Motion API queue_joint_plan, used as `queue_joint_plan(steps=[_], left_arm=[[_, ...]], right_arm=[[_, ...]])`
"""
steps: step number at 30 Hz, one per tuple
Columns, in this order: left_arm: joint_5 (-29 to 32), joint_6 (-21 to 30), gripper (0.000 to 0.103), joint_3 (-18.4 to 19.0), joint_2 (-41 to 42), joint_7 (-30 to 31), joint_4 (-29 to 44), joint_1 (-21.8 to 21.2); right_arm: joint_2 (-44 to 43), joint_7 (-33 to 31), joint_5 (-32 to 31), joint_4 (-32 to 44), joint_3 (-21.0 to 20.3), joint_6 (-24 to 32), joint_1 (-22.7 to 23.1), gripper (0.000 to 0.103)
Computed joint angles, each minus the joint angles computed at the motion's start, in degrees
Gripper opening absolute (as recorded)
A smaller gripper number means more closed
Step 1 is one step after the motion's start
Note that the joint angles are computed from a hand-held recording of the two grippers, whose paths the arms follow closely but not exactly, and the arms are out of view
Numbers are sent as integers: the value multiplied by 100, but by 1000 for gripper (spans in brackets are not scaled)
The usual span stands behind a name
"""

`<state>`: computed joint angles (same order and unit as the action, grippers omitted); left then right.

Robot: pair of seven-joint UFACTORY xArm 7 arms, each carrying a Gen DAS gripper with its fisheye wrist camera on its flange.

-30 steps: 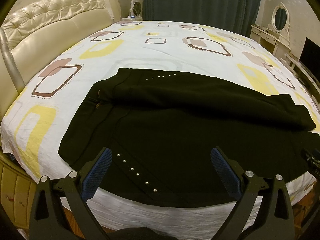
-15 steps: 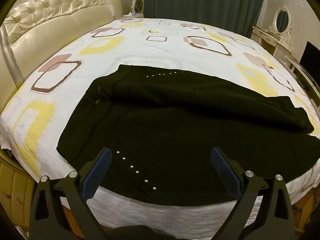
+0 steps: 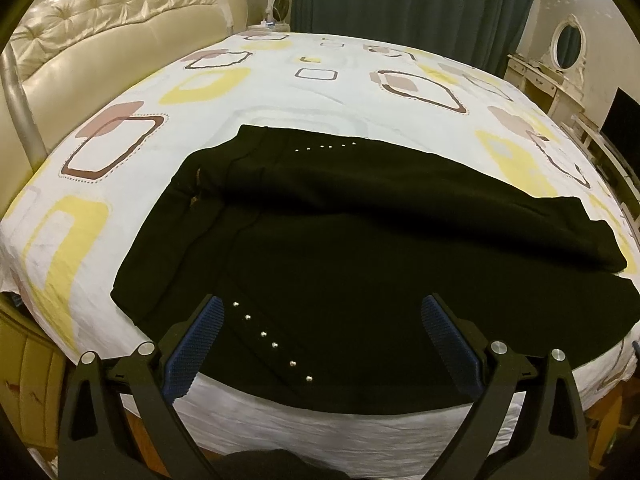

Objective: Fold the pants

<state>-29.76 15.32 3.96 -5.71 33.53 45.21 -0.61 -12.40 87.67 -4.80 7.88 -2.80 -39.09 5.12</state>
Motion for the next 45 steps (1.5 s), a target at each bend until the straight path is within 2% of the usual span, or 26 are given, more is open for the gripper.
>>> queue_joint_plan(steps=[3,5,6,7,10,12,14,17,21,23,24,25,27,28,29,31,33,34,35,36,37,38,39,40,42,45], left_arm=[[96,-22,99,-23,10,-56,-22,15],[176,-46,99,-37,23,-131,-39,27],[232,-34,99,-45,30,-193,-43,38],[236,-25,99,-40,48,-208,-32,38],[353,-38,99,-59,102,-318,-26,66],[395,-26,99,-64,159,-349,-2,85],[396,15,99,-72,204,-346,31,102],[377,20,99,-97,252,-302,61,122],[334,-12,99,-123,283,-229,66,140],[377,-21,99,-132,297,-252,62,159],[380,-16,99,-135,301,-260,61,165],[370,-8,99,-135,303,-257,61,171],[341,19,99,-135,336,-239,88,181],[310,18,99,-137,344,-204,91,185],[369,-14,99,-149,342,-242,78,195],[464,-87,99,-165,345,-297,49,205],[469,-106,99,-163,393,-266,62,212],[569,-101,99,-170,423,-324,81,227],[665,-107,99,-170,456,-354,99,248],[698,-110,99,-171,477,-337,118,266],[696,-121,99,-166,506,-282,146,287],[631,-122,99,-150,551,-145,205,321],[423,-61,99,-143,586,98,280,355],[44,73,99,-135,631,514,401,405],[-786,387,99,-113,746,1432,699,570],[-1556,676,99,-114,1050,2525,1272,860]], right_arm=[[882,317,-677,296,-290,-942,-176,101],[1843,724,-1106,704,-297,-2004,-424,101],[2234,868,-1088,874,-195,-2454,-534,101],[2390,930,-979,950,-119,-2664,-568,101],[2445,665,111,822,155,-3057,-559,101],[2116,197,957,616,255,-2925,-495,101],[1753,-186,1411,444,287,-2628,-473,101],[1365,-392,1117,346,203,-1936,-620,101],[1278,-403,1162,168,154,-1900,-730,101],[1129,-539,1108,45,74,-1745,-816,92],[1162,-533,838,12,37,-1742,-930,68],[1146,-508,328,58,-119,-1508,-1033,40],[989,-480,-636,155,-328,-728,-1260,18],[744,-738,-761,168,-320,-154,-1317,8],[557,-1038,-645,201,-145,299,-1432,8],[329,-1661,-313,200,-162,797,-1287,8],[586,-1609,-473,186,-323,479,-1273,7],[683,-1545,-445,149,-152,231,-1456,8],[687,-1588,-177,80,259,53,-1827,9],[509,-1739,331,-72,859,32,-2348,14],[209,-1887,930,-207,1458,251,-2749,21],[-317,-2049,1530,-367,2058,710,-3178,27],[-857,-2309,2129,-397,2545,1309,-3400,39],[-1160,-2733,2729,-328,2815,1677,-3382,48],[-1366,-3885,3290,125,2848,2173,-3064,50],[-987,-5514,3794,1233,3430,2564,-3059,52]])
